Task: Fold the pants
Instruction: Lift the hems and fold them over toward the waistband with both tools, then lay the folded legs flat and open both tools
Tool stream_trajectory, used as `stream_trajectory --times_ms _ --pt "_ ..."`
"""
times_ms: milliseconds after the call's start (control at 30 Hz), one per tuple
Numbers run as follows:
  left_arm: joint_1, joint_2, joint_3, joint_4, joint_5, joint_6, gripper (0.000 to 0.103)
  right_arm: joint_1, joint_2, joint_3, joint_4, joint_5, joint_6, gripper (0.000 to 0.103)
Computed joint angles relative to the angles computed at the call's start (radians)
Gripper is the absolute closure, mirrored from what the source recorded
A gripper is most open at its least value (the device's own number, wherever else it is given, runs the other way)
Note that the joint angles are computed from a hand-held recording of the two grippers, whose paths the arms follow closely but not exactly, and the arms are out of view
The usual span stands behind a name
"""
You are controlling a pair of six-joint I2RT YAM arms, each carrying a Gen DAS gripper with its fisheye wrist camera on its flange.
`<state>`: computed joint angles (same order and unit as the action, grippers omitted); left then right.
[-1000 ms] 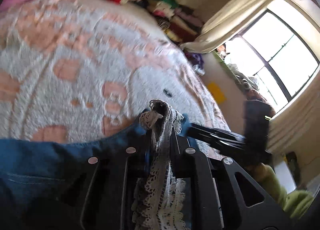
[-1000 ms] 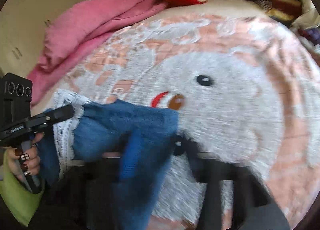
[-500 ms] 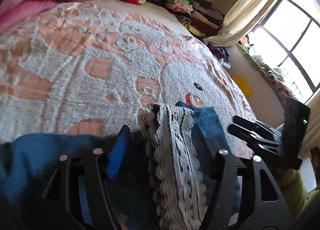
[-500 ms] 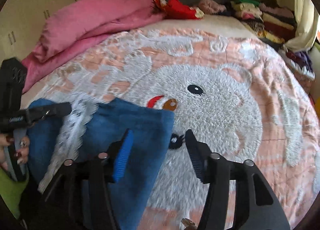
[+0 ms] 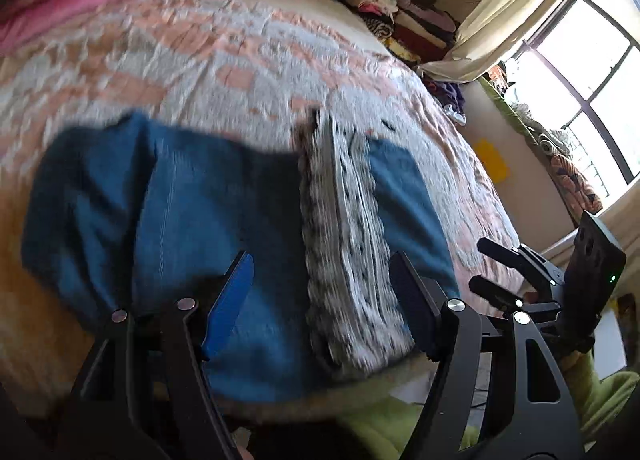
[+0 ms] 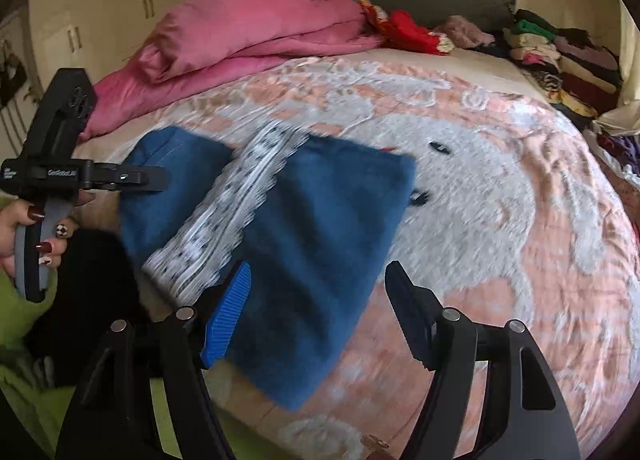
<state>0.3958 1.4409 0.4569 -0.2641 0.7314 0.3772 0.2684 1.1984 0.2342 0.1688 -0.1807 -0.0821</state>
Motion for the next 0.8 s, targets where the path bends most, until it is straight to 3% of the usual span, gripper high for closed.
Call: stream_trajectory --times_ms 167,367,400,433,467,533,667,800 --pt "-0.072 -0.015 -0.061 0.002 -0.072 -0.025 0.042 0.065 -0.015 -0.048 0.026 0.021 0.019 0.035" --pt "-0.232 0.001 -0.113 0.117 -0.194 -0.148 0.042 0.068 -0.006 -0.060 0.049 0.014 0.029 0.035" --pt "-0.260 0.006 -0.121 0.151 -0.210 -0.177 0.049 0.068 0.003 -0.062 0.056 0.013 0.030 0.035" --pt "-0.272 0.006 -0.129 0.171 -0.213 -0.190 0.073 0.069 0.012 -0.064 0.066 0.013 0.033 0.035" --pt "-0.288 0.008 -0.137 0.200 -0.218 -0.208 0.084 0.067 0.028 -0.065 0.078 0.008 0.033 0.035" --pt "-0.292 -0.010 -0.153 0.214 -0.203 -0.222 0.094 0.073 0.047 -0.062 0.086 0.022 0.038 0.035" --pt "-0.245 -0.153 -0.177 0.112 -0.186 -0.144 0.095 0.080 -0.048 -0.070 0.030 0.024 0.037 0.034" --pt "-0.242 -0.101 -0.187 0.164 -0.239 -0.148 0.085 0.110 -0.061 -0.062 0.018 0.038 0.046 0.035"
